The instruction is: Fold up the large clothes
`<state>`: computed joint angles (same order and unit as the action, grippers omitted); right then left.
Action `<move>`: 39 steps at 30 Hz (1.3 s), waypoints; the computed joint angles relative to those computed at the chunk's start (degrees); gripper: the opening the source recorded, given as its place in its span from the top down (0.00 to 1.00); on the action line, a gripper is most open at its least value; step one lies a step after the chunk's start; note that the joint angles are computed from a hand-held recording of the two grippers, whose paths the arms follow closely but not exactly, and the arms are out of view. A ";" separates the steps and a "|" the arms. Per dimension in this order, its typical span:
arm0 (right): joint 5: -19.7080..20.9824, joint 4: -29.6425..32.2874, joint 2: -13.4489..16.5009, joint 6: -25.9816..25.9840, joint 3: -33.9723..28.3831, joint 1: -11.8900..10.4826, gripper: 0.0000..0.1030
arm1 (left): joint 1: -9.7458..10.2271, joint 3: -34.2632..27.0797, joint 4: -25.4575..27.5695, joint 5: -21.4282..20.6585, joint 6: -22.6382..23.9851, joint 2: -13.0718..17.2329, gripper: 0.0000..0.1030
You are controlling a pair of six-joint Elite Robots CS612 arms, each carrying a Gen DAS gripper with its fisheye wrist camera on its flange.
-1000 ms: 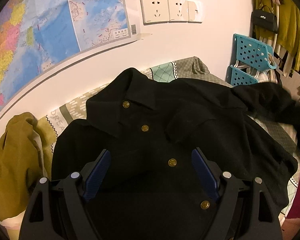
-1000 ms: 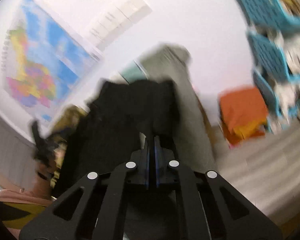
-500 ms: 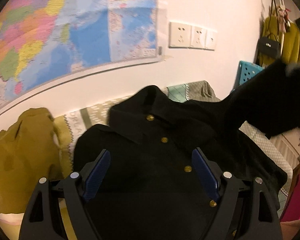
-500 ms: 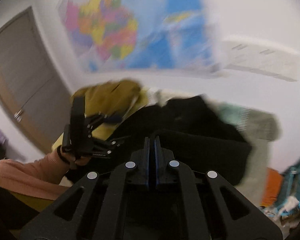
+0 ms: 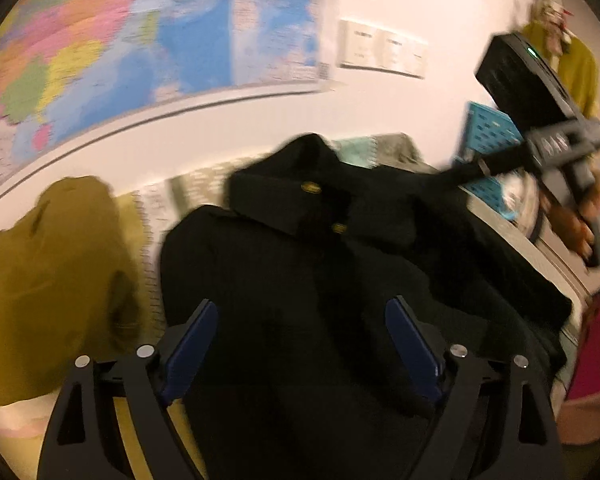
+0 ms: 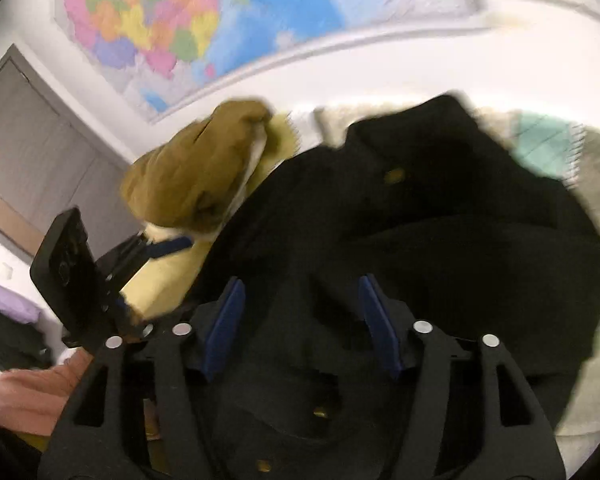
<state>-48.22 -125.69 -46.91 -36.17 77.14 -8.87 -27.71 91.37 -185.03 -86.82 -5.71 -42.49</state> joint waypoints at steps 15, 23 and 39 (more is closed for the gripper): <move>-1.06 -14.87 2.83 16.85 6.92 -8.92 0.26 | -2.09 -6.14 16.75 -5.44 6.47 3.35 0.46; 0.59 -24.69 2.01 22.36 9.23 -10.44 0.94 | 3.10 -7.67 12.46 -7.77 -9.58 3.51 0.86; -10.09 -31.69 -0.45 20.59 11.72 -9.44 0.52 | 5.25 -5.55 8.43 -8.64 -13.59 2.48 0.33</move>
